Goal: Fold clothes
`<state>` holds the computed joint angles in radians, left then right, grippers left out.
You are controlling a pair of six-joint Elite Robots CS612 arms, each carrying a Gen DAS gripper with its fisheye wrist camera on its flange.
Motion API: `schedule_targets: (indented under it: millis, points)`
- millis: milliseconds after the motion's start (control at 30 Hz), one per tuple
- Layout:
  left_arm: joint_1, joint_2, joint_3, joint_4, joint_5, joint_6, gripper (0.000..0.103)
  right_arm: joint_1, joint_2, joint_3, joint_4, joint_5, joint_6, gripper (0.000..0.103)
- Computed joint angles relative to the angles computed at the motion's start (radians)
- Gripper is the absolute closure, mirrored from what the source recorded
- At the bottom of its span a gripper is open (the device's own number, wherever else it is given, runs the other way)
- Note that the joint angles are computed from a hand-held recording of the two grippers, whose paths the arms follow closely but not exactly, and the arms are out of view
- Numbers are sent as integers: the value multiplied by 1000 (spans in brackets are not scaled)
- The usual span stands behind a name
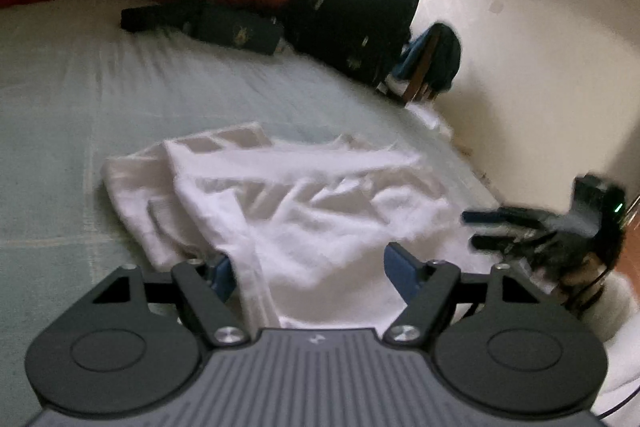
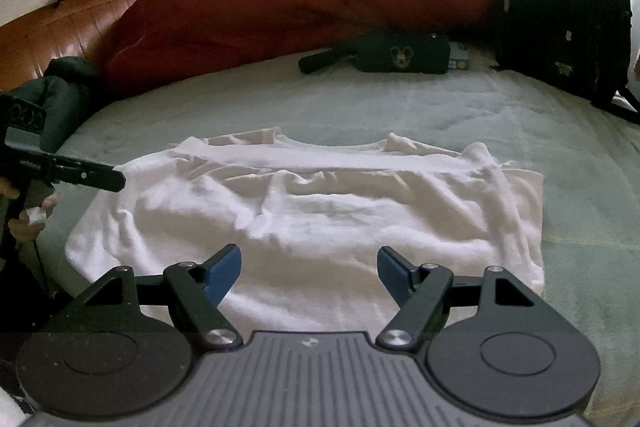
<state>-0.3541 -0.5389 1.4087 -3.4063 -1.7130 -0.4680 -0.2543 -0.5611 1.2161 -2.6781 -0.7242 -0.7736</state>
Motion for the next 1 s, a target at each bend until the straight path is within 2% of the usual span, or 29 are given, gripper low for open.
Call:
schedule_targets:
  millis: [67, 167, 300, 433, 533, 600, 667, 767, 800, 867, 900, 967, 1000]
  points:
    - [-4, -9, 10, 65, 4, 13, 28, 0, 3, -4, 3, -4, 6, 23]
    - [-9, -30, 50, 80, -11, 25, 27, -1, 5, -8, 16, -5, -1, 23]
    - [-33, -80, 103, 118, 90, 107, 27, -1, 11, -18, 30, -6, 4, 23]
    - [-63, -111, 117, 74, 262, 167, 27, 0, 10, -18, 11, -3, -4, 23]
    - [-68, -88, 66, 22, 282, 211, 25, 7, 17, -34, -19, -10, -10, 19]
    - [-63, -54, 7, 54, 249, 203, 25, 13, 31, -57, -30, -8, -8, 17]
    - [-58, -20, -52, 92, 222, 189, 25, 20, 55, -94, -23, -15, 32, 18]
    - [-48, 9, -96, 220, 271, 83, 26, 23, 85, -132, -22, -58, 97, 17]
    - [-44, 18, -108, 250, 280, 48, 31, 21, 92, -138, -19, -69, 106, 17]
    - [-31, 15, -91, 216, 264, -7, 33, 14, 100, -143, -16, -60, 105, 18]
    - [-34, 4, -83, 224, 285, -23, 33, 9, 102, -143, -14, -48, 100, 18]
    - [-46, -12, -79, 244, 354, -3, 33, 6, 106, -146, -11, -35, 101, 17]
    - [-48, -11, -82, 220, 344, 21, 31, 6, 107, -147, -14, -33, 107, 16]
